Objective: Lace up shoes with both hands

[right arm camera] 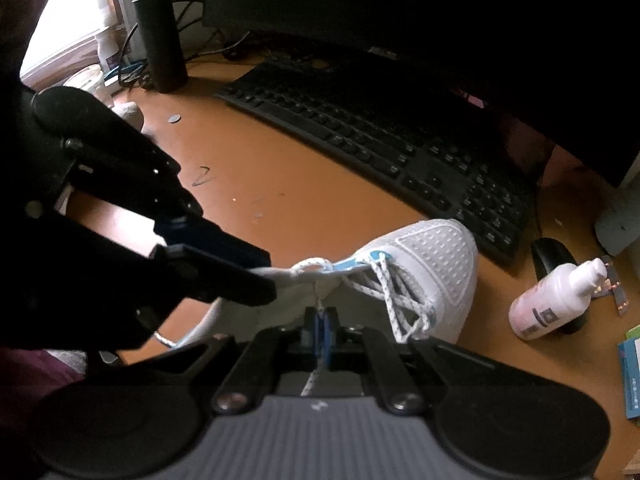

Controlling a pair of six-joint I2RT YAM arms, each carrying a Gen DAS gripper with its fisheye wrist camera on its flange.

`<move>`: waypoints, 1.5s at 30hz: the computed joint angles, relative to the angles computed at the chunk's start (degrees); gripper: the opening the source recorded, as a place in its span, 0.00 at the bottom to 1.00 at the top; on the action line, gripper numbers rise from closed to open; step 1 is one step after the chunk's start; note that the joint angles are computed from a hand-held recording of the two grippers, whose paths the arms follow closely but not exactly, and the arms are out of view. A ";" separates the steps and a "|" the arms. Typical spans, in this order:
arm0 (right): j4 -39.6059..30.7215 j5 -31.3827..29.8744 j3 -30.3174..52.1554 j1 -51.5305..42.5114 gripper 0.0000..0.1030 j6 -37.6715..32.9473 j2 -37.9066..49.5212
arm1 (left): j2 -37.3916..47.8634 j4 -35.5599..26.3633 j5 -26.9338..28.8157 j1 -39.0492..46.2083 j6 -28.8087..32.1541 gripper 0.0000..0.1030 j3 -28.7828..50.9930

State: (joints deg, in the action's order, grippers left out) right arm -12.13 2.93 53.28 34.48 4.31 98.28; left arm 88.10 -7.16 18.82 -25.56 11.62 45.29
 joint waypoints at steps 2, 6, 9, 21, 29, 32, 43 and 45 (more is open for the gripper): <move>0.04 -0.33 0.36 0.26 0.03 -0.51 0.26 | -0.07 -0.16 0.02 0.13 0.03 0.06 0.02; 0.62 0.25 0.32 0.69 0.03 -1.01 0.35 | 0.01 -0.41 0.22 0.29 -0.13 0.06 0.22; 2.05 1.91 -0.22 0.90 0.03 -1.24 0.20 | 0.22 -1.19 0.80 0.60 -0.33 0.07 0.80; 4.82 0.20 -0.80 0.16 0.04 -4.74 0.60 | -1.89 -2.45 4.60 4.45 -4.87 0.07 2.78; 4.62 0.81 -0.27 0.58 0.04 -4.32 1.17 | 5.59 -0.82 7.40 5.28 -9.91 0.07 6.18; 4.49 0.92 -0.06 0.61 0.04 -4.11 1.35 | 8.09 -0.13 9.14 5.82 -12.96 0.07 7.20; 5.16 0.55 -0.42 0.30 0.04 -3.99 1.67 | 13.26 1.10 17.24 8.53 -20.37 0.06 9.20; 5.59 0.78 -0.76 0.39 0.04 -3.55 1.59 | 13.77 2.01 19.11 9.14 -21.11 0.01 8.87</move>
